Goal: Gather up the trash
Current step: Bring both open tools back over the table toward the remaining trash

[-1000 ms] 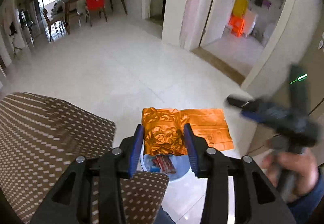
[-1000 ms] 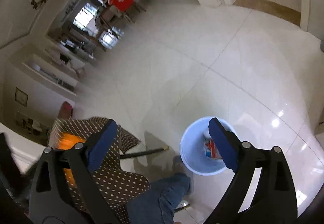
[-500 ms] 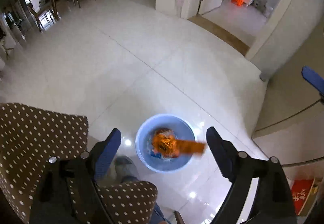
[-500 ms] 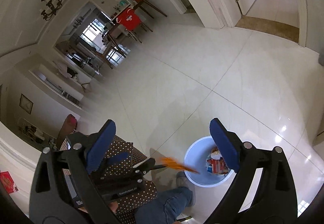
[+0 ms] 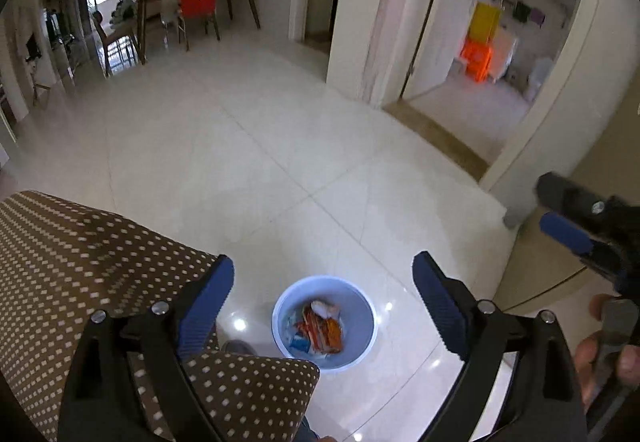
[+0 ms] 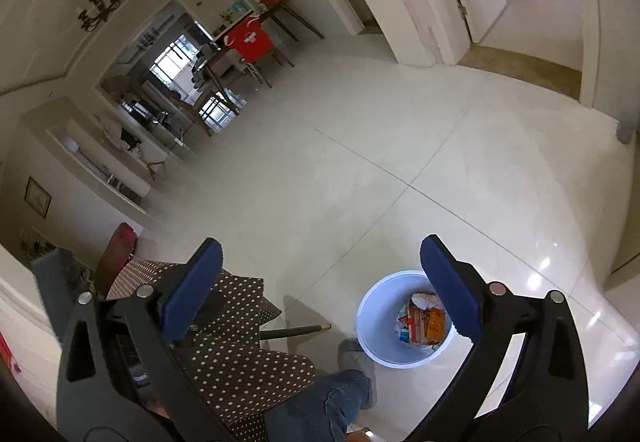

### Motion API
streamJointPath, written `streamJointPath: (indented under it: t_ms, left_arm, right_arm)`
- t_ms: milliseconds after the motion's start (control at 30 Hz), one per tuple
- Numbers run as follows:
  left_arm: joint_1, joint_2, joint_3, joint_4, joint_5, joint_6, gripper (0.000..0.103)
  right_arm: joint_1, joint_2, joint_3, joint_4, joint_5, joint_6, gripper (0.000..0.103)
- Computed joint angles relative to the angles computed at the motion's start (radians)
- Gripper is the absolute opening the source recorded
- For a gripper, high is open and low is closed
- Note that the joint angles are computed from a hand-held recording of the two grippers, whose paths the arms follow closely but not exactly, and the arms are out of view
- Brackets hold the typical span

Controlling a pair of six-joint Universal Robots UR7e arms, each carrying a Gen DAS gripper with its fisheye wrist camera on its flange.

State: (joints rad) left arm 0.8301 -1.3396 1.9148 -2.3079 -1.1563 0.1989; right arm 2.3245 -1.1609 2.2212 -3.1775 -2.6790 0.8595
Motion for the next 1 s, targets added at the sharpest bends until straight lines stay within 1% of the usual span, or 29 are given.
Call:
streamJointPath:
  t_ms: [100,233,367,500,633,733,1000]
  left_arm:
    - [-0.015,-0.044,0.001,0.001,-0.008,0.005,0.089]
    - [-0.038,-0.124,0.021,-0.024,0.014,0.055,0.092]
    - [-0.044,-0.192,0.012,-0.011,0.022,0.059,0.092]
    - [-0.037,-0.261,0.001,-0.003,0.053,0.066,0.093]
    - [-0.014,-0.313,-0.031,0.019,0.076,0.079,0.093]
    - [0.017,-0.347,-0.052,0.025,0.090,0.092,0.093]
    - [0.105,-0.409,-0.103,0.014,0.142,0.132,0.093]
  right_arm:
    - [0.020,0.021,-0.036,0.020,-0.011,-0.009,0.097]
    - [0.045,0.060,-0.092,0.057,-0.017,-0.018,0.097]
    - [0.069,0.126,-0.171,0.052,-0.004,-0.075,0.097]
    - [0.079,0.185,-0.242,0.042,0.026,-0.136,0.097]
    - [0.085,0.251,-0.324,0.048,0.071,-0.198,0.097]
    - [0.091,0.313,-0.396,0.061,0.114,-0.241,0.097]
    - [0.097,0.442,-0.568,0.122,0.220,-0.319,0.097]
